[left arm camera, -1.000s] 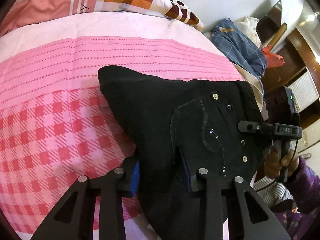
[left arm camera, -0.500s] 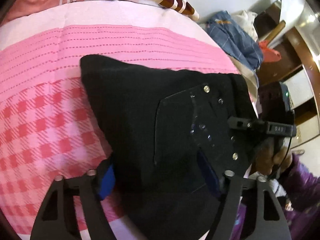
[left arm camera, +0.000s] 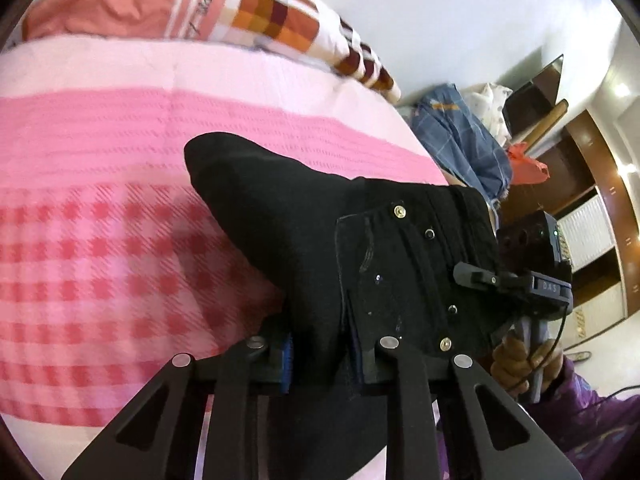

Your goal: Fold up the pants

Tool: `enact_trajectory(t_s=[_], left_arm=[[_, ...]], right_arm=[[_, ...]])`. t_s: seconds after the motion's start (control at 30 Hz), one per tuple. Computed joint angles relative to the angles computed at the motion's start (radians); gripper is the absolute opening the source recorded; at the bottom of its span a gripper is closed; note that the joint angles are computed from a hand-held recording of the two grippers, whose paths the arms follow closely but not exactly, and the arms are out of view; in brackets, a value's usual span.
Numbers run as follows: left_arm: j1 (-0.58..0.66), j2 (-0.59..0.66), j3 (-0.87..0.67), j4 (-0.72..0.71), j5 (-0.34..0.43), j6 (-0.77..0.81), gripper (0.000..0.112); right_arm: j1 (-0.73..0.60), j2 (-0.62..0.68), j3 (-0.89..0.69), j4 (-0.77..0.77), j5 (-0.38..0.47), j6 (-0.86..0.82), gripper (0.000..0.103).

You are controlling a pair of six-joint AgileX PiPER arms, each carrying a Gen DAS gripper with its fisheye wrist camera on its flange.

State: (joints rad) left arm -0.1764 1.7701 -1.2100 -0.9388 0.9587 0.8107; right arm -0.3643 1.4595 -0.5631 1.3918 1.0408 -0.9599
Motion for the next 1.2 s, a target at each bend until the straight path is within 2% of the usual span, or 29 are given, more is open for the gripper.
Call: enact_trajectory(t_s=[0.13, 0.3, 0.53, 0.67, 0.9, 1.2], left_arm=[[0.056, -0.039, -0.027, 0.036, -0.014, -0.012, 0.022], [0.134, -0.051, -0.095, 0.119, -0.046, -0.031, 0.022], [0.221, 0.035, -0.246, 0.21, -0.081, -0.036, 0.022], [0.248, 0.094, -0.335, 0.251, -0.108, -0.046, 0.022], [0.295, 0.232, -0.526, 0.309, -0.13, -0.078, 0.022], [0.319, 0.427, -0.801, 0.381, -0.107, -0.162, 0.022]], right_arm=[[0.146, 0.055, -0.081, 0.107, -0.047, 0.013, 0.03], [0.315, 0.194, -0.258, 0.209, -0.113, 0.031, 0.03], [0.449, 0.423, -0.563, 0.23, -0.157, 0.118, 0.03], [0.499, 0.546, -0.739, 0.209, -0.178, 0.19, 0.03], [0.557, 0.8, -1.147, 0.099, -0.2, 0.382, 0.03], [0.586, 1.113, -1.692, -0.095, -0.17, 0.691, 0.03]])
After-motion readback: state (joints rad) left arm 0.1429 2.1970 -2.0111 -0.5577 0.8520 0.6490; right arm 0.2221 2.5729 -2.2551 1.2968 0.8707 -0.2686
